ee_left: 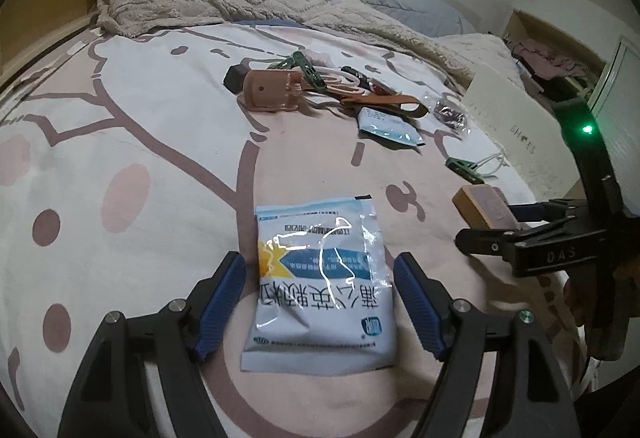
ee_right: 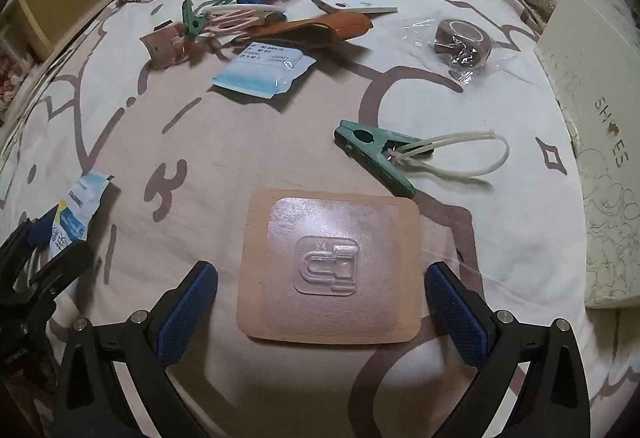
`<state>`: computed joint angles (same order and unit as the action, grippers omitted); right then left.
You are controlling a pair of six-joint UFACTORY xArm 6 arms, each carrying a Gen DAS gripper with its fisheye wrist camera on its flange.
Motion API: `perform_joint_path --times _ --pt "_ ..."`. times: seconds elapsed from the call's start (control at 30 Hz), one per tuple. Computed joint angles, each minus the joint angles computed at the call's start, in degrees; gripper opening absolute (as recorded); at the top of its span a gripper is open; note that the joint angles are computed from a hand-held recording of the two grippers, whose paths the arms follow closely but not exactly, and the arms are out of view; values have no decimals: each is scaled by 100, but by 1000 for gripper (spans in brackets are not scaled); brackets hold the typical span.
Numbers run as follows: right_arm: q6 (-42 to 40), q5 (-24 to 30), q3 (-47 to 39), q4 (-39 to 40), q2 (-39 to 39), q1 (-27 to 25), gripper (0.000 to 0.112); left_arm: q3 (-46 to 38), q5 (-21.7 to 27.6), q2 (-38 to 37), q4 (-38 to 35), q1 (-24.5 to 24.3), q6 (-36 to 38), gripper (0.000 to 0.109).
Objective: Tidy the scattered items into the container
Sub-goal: 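Lower the right gripper onto the tan square pad and close it while the left holds the packet, then lift the tan pad with the right gripper while the left gripper holds the packet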
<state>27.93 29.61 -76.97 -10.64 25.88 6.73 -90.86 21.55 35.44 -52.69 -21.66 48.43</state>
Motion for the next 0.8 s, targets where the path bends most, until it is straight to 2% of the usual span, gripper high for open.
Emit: perform_joint_path --times 0.23,0.3,0.47,0.53,0.6,0.8 --pt "289 -181 174 -339 -71 28 103 94 -445 61 931 -145 -583 81" --pt "159 -223 223 -204 -93 8 103 18 -334 110 987 -138 -555 90" --pt "-167 -130 186 316 -120 -45 103 -78 -184 165 854 -117 -416 94" --pt "358 -389 357 -112 -227 -82 85 -81 -157 160 723 -109 -322 94" --pt "452 -517 461 -230 -299 -101 76 -48 -210 146 714 -128 -304 94" --pt "294 -559 618 -224 -456 -71 76 5 -323 129 657 -158 -233 93"
